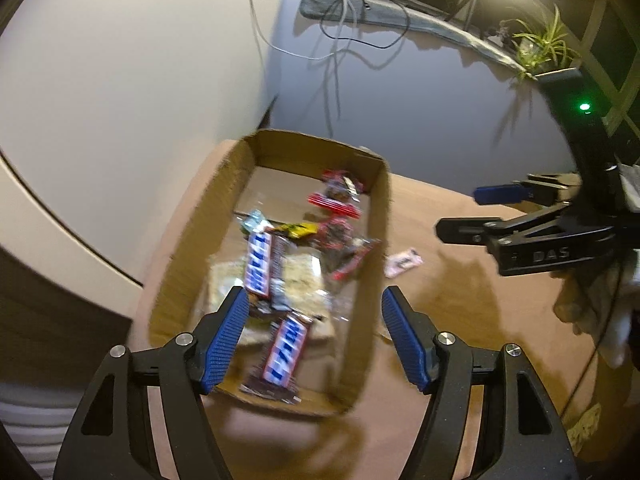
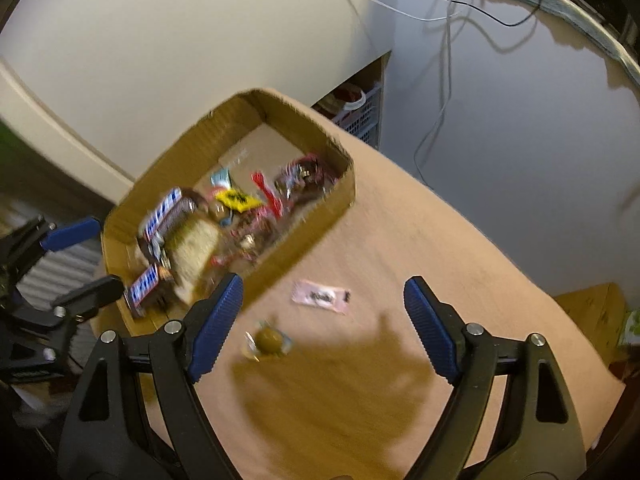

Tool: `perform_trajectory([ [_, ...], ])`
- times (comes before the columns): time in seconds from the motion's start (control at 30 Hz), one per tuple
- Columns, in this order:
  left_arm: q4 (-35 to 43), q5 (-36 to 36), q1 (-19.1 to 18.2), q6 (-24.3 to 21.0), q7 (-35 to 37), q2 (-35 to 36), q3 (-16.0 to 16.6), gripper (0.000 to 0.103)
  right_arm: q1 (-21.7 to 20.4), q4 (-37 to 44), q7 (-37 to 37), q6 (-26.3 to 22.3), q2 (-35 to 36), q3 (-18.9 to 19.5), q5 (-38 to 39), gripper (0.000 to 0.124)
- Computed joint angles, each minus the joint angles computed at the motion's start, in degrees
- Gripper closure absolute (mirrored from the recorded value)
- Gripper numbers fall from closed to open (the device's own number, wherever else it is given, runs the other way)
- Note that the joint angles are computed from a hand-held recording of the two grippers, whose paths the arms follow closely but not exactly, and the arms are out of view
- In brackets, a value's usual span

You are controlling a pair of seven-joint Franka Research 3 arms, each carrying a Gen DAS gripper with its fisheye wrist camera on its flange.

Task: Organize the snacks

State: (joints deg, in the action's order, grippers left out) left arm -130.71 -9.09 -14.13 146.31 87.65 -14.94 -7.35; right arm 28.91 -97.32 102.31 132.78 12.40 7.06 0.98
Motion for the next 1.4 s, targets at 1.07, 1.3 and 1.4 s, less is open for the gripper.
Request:
perform_trajectory([
  [1.07, -2.5, 16.0, -3.9, 10.2, -25.3, 9.3, -7.5, 0.072, -2.7, 2.2, -47.4, -1.3, 8.8, 1.6, 11.3, 0.066],
  [1.3, -1.6, 21.4, -4.1, 10.5, -29.1, 11.0, -8.1, 0.072, -2.5, 0.5, -49.3, 0.5, 8.9, 1.7, 12.3, 0.066],
  [1.4, -1.2, 25.3, -3.9, 10.7, -32.7, 11.6, -8.4, 0.072, -2.5, -0.1, -49.7, 1.1, 8.8, 1.8, 12.6, 0.066],
])
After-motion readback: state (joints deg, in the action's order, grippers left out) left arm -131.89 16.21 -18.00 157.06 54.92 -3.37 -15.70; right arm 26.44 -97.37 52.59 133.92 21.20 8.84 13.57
